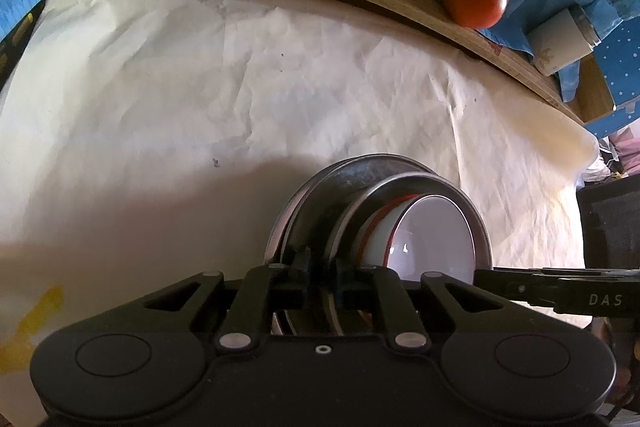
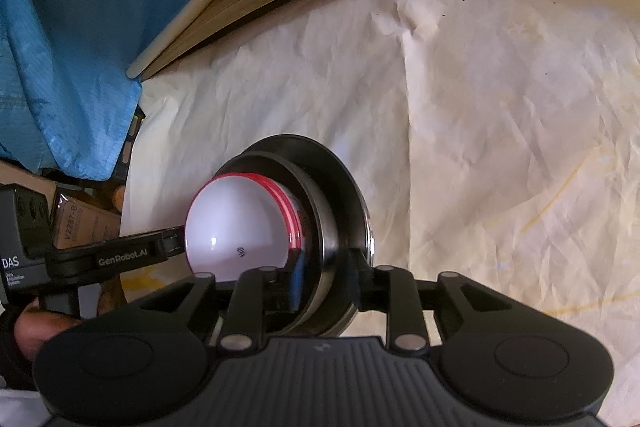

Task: Organize plates and bowls
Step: 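Open both tools and withdraw from the stacked dishes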

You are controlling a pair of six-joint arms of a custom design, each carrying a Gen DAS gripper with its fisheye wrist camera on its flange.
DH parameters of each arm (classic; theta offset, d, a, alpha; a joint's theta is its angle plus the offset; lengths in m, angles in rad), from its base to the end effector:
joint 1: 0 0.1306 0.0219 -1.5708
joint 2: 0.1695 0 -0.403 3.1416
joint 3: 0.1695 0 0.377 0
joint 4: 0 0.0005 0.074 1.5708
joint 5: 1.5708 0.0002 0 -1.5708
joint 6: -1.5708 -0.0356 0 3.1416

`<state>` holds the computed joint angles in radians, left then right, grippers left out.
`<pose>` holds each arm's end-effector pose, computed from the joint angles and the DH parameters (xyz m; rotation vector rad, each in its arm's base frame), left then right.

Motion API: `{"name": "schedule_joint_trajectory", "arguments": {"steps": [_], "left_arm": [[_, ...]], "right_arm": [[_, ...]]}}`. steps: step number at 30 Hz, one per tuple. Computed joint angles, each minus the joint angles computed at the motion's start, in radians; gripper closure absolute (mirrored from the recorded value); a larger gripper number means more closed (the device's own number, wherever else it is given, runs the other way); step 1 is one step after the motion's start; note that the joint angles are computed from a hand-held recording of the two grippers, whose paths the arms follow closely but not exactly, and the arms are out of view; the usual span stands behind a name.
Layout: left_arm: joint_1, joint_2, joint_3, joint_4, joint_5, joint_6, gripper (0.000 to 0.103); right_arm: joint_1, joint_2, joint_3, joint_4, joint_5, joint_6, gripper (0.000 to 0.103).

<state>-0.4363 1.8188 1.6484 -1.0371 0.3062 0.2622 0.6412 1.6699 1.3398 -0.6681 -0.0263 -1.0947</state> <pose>0.5345 -0.2616 0.3341 0.3278 2.8285 -0.5916 0.4363 0.3262 0.3047 0.6015 2.6538 0.6343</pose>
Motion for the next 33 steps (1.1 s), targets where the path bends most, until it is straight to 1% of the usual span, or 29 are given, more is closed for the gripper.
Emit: {"name": "schedule_joint_trajectory", "arguments": {"steps": [5, 6, 7, 8, 9, 11, 15, 17, 18, 20, 27, 29, 31, 33], "left_arm": [[0.0, -0.012, -0.007, 0.015, -0.022, -0.003, 0.082], [0.0, -0.013, -0.006, 0.018, -0.026, -0.004, 0.081], [0.0, -0.015, -0.006, 0.019, -0.029, -0.005, 0.079], [0.0, -0.016, -0.006, 0.021, -0.031, -0.006, 0.078], [0.0, -0.019, -0.008, 0.023, -0.033, -0.007, 0.077], [-0.002, -0.022, -0.007, 0.024, -0.051, -0.012, 0.068], [-0.002, -0.03, -0.013, 0.031, -0.072, -0.015, 0.06], [-0.001, -0.033, -0.015, 0.035, -0.081, -0.013, 0.054], [0.0, -0.036, -0.017, 0.037, -0.088, -0.012, 0.049], [0.002, -0.041, -0.024, 0.046, -0.094, -0.011, 0.039], [0.008, -0.058, -0.042, 0.062, -0.118, -0.012, 0.022], [0.009, -0.059, -0.044, 0.064, -0.128, -0.01, 0.014], [0.009, -0.062, -0.048, 0.071, -0.139, -0.013, 0.011], [0.01, -0.063, -0.055, 0.082, -0.136, -0.014, 0.01]], "right_arm": [[0.005, -0.01, -0.006, -0.004, 0.025, -0.006, 0.067], [0.005, -0.013, -0.008, -0.001, 0.029, -0.007, 0.063], [0.005, -0.017, -0.012, 0.005, 0.033, -0.007, 0.052], [0.006, -0.021, -0.018, 0.018, 0.032, -0.005, 0.049], [0.007, -0.022, -0.018, 0.021, 0.034, 0.0, 0.049], [0.009, -0.022, -0.014, 0.017, 0.039, 0.006, 0.049], [0.012, -0.028, -0.02, 0.019, 0.049, -0.009, 0.049], [0.013, -0.028, -0.018, 0.018, 0.053, -0.008, 0.048], [0.014, -0.028, -0.019, 0.018, 0.055, -0.006, 0.047], [0.017, -0.029, -0.017, 0.017, 0.061, -0.009, 0.044], [0.023, -0.035, -0.021, 0.022, 0.08, -0.018, 0.028], [0.025, -0.036, -0.02, 0.02, 0.088, -0.019, 0.023], [0.03, -0.039, -0.022, 0.016, 0.104, -0.02, 0.017], [0.034, -0.042, -0.026, 0.014, 0.121, -0.022, 0.015]]}}
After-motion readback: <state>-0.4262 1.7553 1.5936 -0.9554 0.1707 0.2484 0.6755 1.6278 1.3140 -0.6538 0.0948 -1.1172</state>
